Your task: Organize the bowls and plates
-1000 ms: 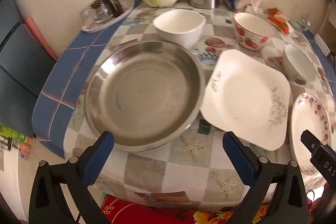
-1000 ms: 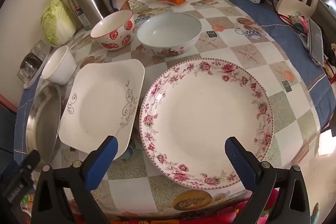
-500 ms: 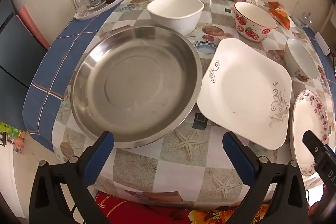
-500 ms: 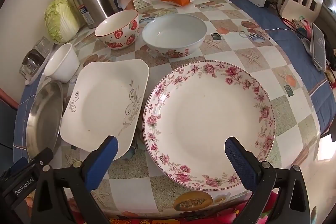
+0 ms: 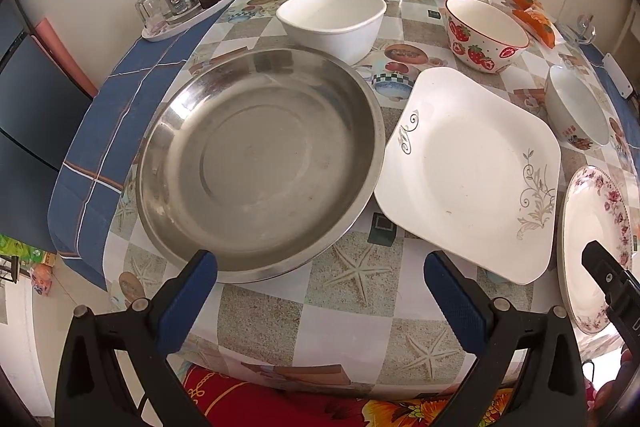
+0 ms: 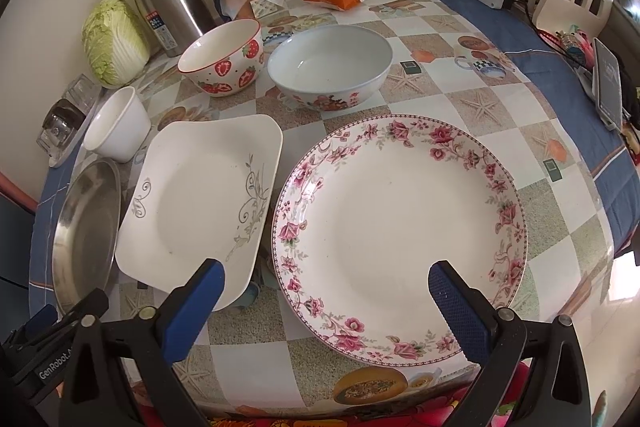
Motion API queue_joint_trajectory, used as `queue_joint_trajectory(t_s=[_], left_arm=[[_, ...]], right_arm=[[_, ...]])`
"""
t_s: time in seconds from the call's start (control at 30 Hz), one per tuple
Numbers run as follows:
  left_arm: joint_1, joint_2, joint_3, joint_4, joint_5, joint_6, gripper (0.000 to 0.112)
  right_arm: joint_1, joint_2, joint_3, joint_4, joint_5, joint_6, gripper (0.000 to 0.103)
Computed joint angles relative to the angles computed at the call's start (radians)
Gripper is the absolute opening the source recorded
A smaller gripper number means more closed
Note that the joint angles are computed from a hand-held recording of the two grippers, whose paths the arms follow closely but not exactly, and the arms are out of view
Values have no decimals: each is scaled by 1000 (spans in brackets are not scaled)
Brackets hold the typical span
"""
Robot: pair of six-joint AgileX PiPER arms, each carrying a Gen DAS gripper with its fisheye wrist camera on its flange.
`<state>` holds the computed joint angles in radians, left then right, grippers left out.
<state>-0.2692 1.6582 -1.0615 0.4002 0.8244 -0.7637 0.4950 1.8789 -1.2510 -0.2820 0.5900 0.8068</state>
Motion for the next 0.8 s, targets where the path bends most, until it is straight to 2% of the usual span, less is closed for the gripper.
queue_joint_trajectory(t_s=[0.8], left_arm=[[-13,28,-27,8,29,-18,103]], right_arm=[[11,26,-33,11,35,-32,103]])
